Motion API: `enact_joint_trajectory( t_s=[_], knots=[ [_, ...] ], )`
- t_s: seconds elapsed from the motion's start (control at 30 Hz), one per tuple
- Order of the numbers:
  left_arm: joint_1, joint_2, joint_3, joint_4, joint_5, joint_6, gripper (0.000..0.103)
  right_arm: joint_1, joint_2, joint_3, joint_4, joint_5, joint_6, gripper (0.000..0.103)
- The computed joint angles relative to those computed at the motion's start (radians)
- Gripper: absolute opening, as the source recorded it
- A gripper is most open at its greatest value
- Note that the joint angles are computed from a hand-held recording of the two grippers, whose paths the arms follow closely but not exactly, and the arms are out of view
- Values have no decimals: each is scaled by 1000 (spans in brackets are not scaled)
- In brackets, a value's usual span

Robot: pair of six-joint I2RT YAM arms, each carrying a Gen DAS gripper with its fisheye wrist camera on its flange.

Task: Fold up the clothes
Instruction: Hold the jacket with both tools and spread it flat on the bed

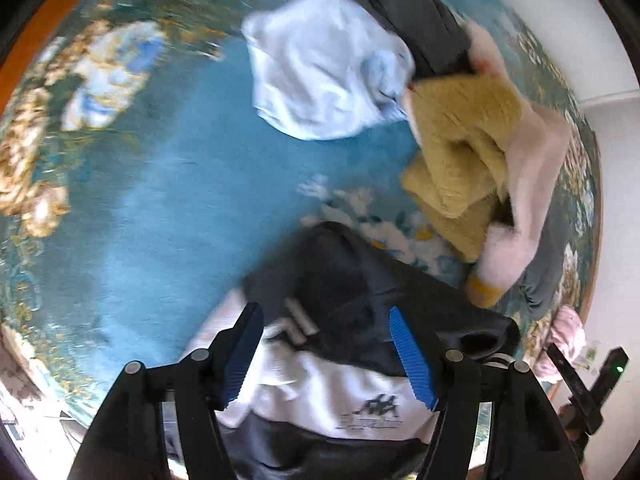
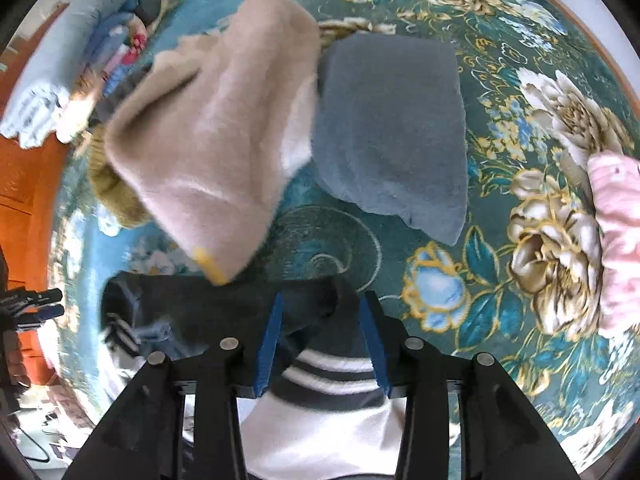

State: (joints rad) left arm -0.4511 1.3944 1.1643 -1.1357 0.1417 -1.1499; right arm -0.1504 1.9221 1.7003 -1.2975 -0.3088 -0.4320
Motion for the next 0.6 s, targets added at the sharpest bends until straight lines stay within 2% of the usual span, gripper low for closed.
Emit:
enact_joint_trajectory(
  t_s=[0.13,0.2,0.27,0.37,0.43,0.6],
  knots=[
    [-211,-163,-130,-136,-134,-189,70,-30,-147,-155,-15,-9,4,42],
    [-395,-200,-191,-166,-169,-310,70,-49,-226,-232,-40,1,-3,42],
    [-586,-191,-259,-114,-153,-410,70,-62,-308,-306,-64,21,-12,42],
    [-812,-63,-321,26,-85,-438,70,-69,-417,-395,-99,73,-17,42],
    [-879,2,-363,134,-38,-444,70,-61,-478,-431,-132,108,-8,42],
    [-923,82,-458,326,35,-429,70,14,-617,-493,-192,171,43,42]
  ],
)
